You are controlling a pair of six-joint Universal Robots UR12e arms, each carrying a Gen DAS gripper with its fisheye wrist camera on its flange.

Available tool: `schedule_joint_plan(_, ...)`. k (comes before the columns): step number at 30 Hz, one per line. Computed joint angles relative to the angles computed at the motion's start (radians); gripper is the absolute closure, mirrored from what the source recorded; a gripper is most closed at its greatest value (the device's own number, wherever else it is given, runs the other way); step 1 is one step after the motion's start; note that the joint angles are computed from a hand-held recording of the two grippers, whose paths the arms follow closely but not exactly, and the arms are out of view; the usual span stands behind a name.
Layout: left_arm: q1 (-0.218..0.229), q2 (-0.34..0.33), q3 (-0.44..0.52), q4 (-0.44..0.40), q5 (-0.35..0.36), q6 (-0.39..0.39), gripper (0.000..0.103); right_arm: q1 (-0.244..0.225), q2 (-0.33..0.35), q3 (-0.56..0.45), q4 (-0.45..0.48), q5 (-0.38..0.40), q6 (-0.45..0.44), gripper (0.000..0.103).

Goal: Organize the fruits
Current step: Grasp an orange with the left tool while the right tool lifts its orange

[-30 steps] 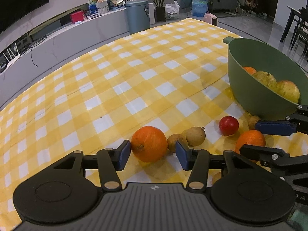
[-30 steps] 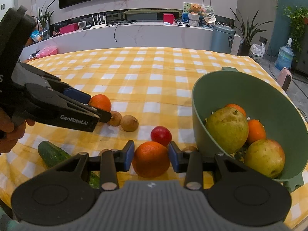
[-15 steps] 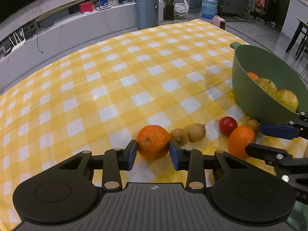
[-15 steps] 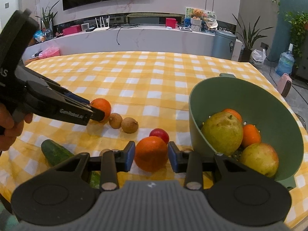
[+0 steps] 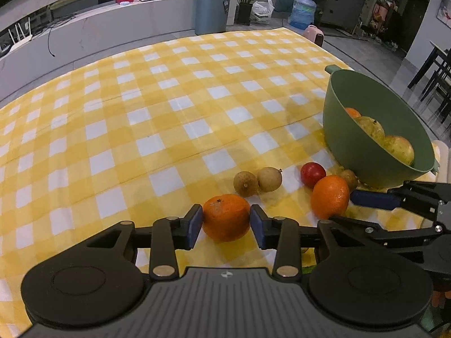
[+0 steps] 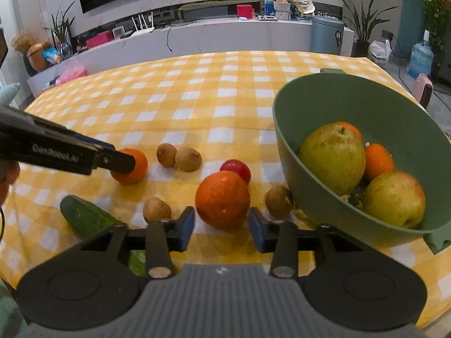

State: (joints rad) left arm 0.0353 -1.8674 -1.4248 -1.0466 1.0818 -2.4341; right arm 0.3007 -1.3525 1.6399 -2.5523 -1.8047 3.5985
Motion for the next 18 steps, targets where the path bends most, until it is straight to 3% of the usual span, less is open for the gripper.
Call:
schedule_joint_plan(2,-0.006,0.001,-0.007,0.017,0.028,0.003,0.051,0.0,0.005,-0.002,-0.011,-0.002,-0.003,0.051)
schedule_joint_plan(12,-0.016,-0.006,-0.008,0.03,0.103,-0.048,0.054,0.005,0.025,-0.011,-0.025,-0.033,-0.022,0.057)
schedule_joint_plan(18,-0.014,-0.002,-0.009,0.038,0.098,-0.101,0.056,0.011,0.023,-0.008,-0.03,-0.054,-0.044,0.062)
